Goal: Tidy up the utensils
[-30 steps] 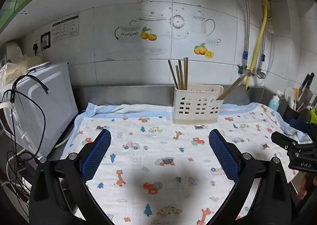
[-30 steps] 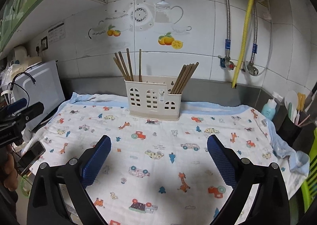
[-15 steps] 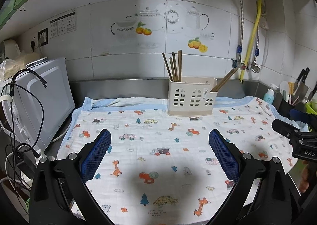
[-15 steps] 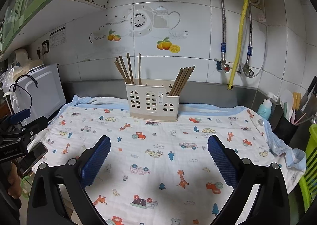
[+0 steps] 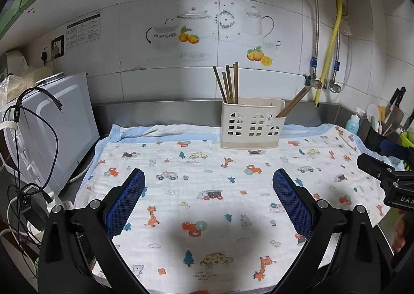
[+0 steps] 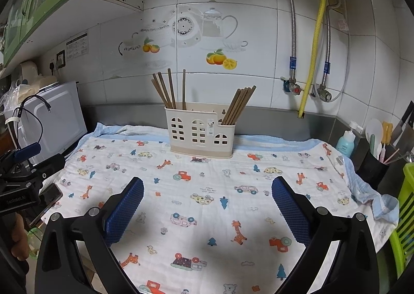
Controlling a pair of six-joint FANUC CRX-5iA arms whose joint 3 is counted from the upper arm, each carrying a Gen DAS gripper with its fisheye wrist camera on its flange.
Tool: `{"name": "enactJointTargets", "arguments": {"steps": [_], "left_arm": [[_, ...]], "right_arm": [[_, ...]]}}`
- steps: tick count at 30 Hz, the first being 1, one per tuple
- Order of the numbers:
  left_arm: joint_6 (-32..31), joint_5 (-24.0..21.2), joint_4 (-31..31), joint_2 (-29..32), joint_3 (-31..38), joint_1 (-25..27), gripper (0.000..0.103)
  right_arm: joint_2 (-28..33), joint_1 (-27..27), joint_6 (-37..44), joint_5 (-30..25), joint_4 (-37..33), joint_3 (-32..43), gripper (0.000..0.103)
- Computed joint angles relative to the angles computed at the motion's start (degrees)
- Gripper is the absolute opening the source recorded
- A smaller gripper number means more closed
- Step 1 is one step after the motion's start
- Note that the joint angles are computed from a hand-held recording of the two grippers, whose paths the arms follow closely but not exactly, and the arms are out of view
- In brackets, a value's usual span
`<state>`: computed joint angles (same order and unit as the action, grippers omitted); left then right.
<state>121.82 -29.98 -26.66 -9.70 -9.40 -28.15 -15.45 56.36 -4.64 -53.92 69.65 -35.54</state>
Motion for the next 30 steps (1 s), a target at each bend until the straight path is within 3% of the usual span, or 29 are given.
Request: {"name": "enactJointTargets", "arguments": {"steps": [30], "left_arm": [[1.5, -0.9, -0.1, 0.6, 0.3, 0.1, 0.098]], "right_arm": [[0.1, -0.2, 0.9, 0.9, -0.5, 0.3, 0.096]]}}
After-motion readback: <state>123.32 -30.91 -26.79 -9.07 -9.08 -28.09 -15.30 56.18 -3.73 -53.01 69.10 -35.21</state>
